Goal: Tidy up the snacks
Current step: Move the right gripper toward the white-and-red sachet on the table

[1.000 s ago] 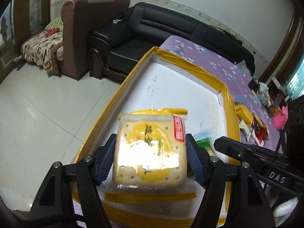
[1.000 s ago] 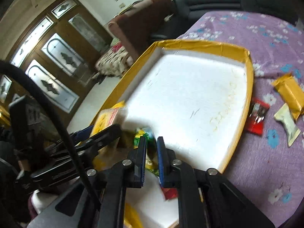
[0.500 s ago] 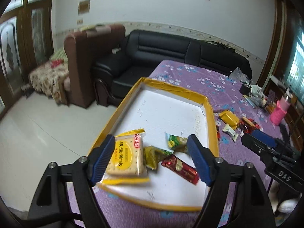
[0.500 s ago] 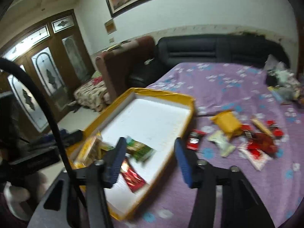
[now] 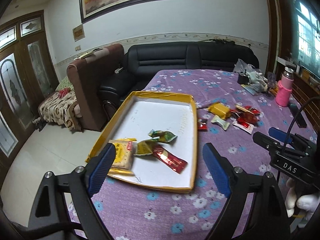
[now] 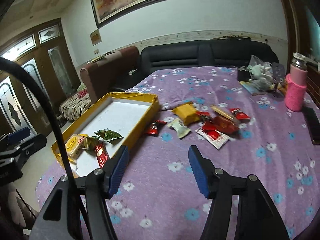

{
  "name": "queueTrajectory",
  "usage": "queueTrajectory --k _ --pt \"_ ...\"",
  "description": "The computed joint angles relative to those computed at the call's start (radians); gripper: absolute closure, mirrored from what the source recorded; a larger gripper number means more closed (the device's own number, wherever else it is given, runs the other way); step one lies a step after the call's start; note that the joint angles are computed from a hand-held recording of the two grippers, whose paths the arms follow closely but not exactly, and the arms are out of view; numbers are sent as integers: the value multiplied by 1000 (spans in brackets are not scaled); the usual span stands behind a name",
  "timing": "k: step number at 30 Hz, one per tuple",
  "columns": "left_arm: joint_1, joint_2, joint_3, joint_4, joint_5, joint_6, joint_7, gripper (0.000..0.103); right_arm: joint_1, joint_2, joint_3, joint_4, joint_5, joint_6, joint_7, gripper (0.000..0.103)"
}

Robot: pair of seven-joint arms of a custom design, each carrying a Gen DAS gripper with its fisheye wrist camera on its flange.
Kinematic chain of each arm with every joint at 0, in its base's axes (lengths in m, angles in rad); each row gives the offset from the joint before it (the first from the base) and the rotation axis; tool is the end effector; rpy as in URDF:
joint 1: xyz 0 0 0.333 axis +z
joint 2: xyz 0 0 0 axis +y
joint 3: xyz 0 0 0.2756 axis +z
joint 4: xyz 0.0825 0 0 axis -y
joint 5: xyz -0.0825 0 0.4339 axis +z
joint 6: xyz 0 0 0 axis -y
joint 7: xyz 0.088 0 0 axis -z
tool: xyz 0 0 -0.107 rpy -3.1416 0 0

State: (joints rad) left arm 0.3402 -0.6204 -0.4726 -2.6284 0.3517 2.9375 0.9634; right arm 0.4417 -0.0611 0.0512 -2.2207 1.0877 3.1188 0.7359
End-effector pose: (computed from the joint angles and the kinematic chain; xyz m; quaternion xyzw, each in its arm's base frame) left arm 0.4760 -0.0844 0.4627 -0.6648 0.5936 -0.2570 0.3737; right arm 0.5510 0.2102 0.4135 -0.6991 0.5416 -0.1803 0.4306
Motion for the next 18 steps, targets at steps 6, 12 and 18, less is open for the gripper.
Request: queueTrajectory --k 6,12,18 --pt "-7 -2 -24 8 7 -19 -25 14 4 -26 -25 -19 113 -13 -103 40" --pt "-17 21 -19 22 28 -30 -40 14 -19 -23 -28 -22 120 -43 -83 40" --pt "-13 82 -11 60 64 -41 -57 14 -48 1 -17 -14 64 -65 -23 40"
